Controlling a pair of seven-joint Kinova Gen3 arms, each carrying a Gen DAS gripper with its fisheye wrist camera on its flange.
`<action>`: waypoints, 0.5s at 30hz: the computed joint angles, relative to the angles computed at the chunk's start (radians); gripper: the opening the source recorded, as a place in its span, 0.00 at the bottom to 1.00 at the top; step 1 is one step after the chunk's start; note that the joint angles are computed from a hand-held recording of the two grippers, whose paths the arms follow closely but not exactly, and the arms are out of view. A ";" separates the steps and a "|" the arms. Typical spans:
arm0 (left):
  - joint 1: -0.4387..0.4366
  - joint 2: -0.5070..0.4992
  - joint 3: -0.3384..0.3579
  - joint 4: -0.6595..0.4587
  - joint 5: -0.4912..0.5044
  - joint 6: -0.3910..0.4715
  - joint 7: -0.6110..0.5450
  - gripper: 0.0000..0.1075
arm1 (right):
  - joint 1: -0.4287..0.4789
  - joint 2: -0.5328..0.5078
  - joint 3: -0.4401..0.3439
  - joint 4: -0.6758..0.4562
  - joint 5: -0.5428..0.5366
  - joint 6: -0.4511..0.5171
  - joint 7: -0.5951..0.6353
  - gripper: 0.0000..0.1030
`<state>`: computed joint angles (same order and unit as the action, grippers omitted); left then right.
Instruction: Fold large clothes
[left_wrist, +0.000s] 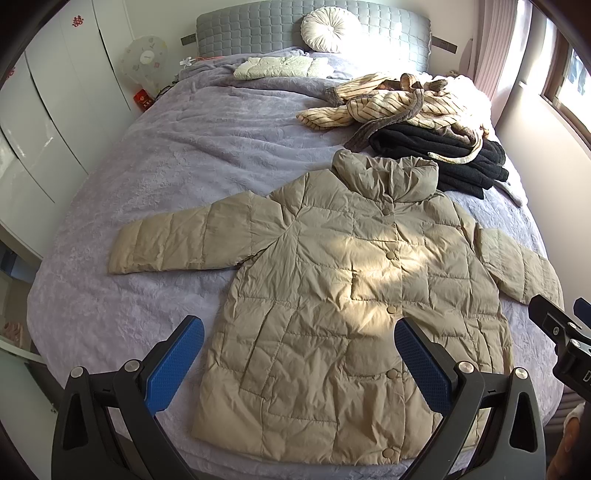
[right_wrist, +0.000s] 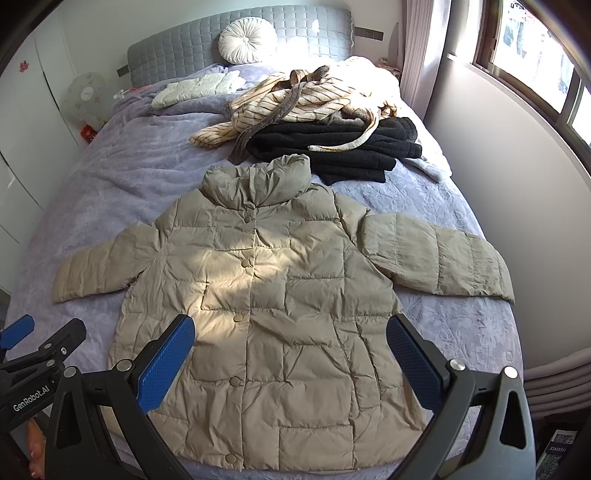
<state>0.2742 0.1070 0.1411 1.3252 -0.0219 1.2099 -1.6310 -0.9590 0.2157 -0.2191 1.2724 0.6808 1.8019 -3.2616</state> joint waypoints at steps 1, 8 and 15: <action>0.002 0.002 0.001 -0.005 -0.002 0.003 0.002 0.96 | 0.001 0.000 0.000 0.000 0.000 0.000 0.002 1.00; 0.000 0.002 -0.001 -0.003 0.001 0.002 0.000 0.96 | 0.004 -0.002 0.000 0.000 -0.003 -0.003 0.004 1.00; 0.002 0.004 0.000 -0.009 0.000 0.006 0.002 0.96 | -0.004 0.000 -0.004 -0.001 -0.017 -0.001 -0.017 1.00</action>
